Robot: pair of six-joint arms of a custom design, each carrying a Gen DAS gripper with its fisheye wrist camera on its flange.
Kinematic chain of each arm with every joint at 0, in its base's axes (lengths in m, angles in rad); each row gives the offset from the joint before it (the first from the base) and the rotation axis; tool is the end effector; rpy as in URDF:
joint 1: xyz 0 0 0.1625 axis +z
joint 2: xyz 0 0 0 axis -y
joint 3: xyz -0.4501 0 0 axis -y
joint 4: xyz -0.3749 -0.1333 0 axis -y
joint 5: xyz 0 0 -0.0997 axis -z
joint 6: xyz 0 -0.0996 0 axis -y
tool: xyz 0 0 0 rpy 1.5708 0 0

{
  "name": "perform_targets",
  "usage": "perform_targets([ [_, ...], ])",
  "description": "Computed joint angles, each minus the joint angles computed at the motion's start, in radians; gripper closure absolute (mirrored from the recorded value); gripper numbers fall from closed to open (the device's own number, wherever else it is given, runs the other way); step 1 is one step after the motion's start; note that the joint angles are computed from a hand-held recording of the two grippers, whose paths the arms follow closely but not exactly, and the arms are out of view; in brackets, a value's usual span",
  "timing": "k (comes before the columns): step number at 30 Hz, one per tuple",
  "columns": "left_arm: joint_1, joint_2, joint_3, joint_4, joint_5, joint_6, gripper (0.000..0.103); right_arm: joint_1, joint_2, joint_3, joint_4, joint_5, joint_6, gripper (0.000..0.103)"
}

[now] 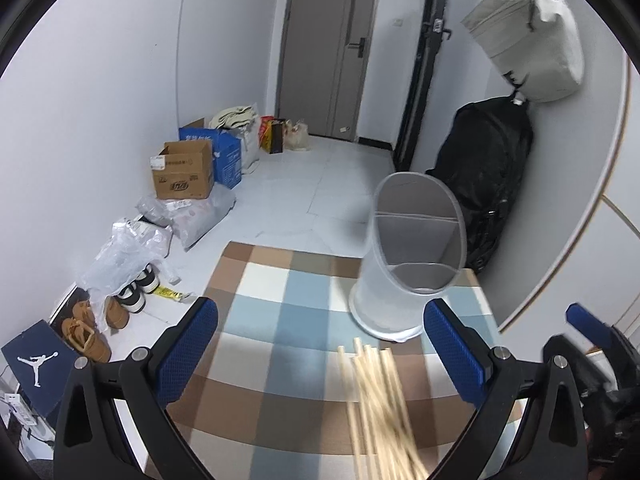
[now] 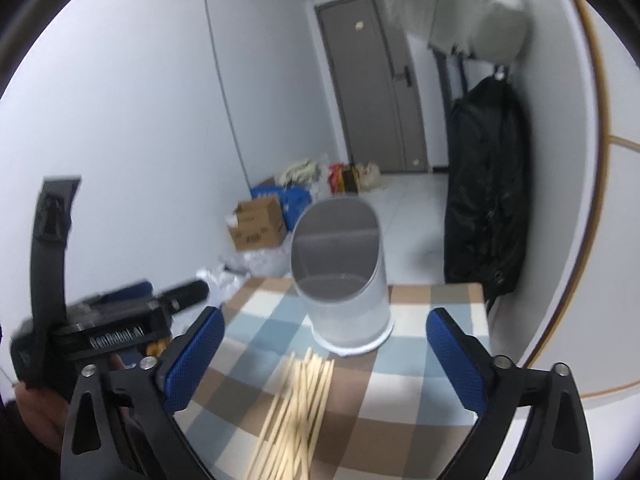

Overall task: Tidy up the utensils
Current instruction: 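Lower the right tool onto the chopstick pile and close on one chopstick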

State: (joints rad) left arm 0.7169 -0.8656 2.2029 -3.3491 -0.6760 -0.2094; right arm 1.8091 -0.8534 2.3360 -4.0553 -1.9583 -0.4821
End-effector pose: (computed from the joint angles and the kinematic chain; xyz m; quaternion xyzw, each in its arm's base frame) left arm -0.2347 -0.4845 0.1267 0.1889 0.8644 -0.3840 0.2639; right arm 0.2016 -0.4247 0.1625 0.2168 -0.8381 0.4472 0.2249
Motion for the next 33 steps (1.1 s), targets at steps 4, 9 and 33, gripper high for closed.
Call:
perform_targets([
  [4,0.048,-0.028,-0.022,0.085,-0.010,-0.047,0.003,-0.022,0.015,-0.047,0.161,-0.027,0.019,0.025],
  [9,0.097,-0.053,-0.045,0.160,-0.008,-0.091,0.003,-0.060,0.046,-0.126,0.409,-0.062,0.079,0.049],
  [33,0.187,-0.121,-0.070,0.331,-0.067,-0.166,0.003,-0.040,0.196,-0.362,0.770,-0.299,0.069,0.077],
])
